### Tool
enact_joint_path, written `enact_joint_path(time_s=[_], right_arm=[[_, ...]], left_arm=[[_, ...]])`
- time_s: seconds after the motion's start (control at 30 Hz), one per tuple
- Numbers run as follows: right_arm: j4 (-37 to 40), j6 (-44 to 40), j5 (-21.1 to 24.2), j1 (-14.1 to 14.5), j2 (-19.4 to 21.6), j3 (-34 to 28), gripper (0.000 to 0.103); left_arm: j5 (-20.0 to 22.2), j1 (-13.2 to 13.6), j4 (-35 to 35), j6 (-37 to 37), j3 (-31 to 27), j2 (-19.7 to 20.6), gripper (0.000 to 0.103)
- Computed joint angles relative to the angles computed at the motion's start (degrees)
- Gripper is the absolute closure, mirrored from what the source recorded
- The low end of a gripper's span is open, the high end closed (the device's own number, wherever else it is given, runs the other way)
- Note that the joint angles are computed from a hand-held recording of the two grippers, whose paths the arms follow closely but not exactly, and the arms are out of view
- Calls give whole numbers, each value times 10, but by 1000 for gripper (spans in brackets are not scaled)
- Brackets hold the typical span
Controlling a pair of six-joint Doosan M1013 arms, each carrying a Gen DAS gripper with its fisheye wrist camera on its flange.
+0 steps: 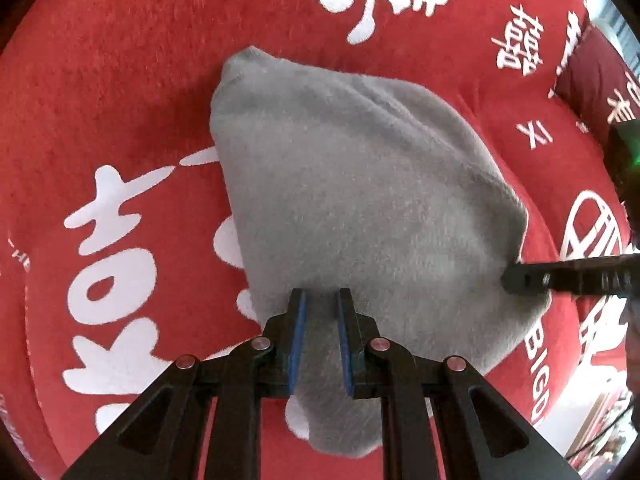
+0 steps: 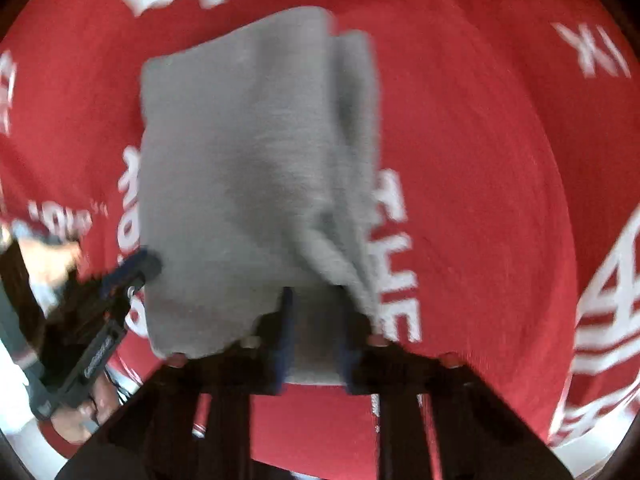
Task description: Fold small clothes
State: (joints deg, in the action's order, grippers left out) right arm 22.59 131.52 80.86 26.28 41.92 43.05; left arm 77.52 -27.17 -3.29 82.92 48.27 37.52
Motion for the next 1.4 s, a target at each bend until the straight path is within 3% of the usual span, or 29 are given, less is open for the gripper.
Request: enact_joint_path(time_s=[0.1,0.23,0.43,0.5,0.63,0.77,0.83,0.87,0.9,0.93,1.4], right_arm=[[6,31,-36,-6,-28,50,100],[-55,35,42,-1,-16,7,92],[-39,17,-31,-11,-32,13,88],[-38,-5,-40,-10,-21,-11,82],[-17,-39,-13,-7,24,-87,82],[-22,-48,64,-1,81,-182,82],[-16,-38,67,-2,84,-177,82],[-12,-32,65,-5,80,-163,84],[-7,-29,59,-7,76,-151,86],[0,-26,48,-10,70,-135,87],[14,-39,24,-21,32,-76,86]], left_arm=[[15,7,-14,-10,-5,1,86],[40,17,-20,-45,-25,7,86],[69,32,-42,-97,-67,31,86],[85,34,-46,-111,-86,43,86],[108,34,-60,-136,-110,58,86],[117,32,-54,-146,-115,62,86],[124,33,-59,-154,-123,66,85],[131,34,-56,-158,-128,69,59],[139,32,-45,-163,-135,72,14],[142,31,-32,-169,-138,73,3],[178,30,-17,-179,-169,91,2]])
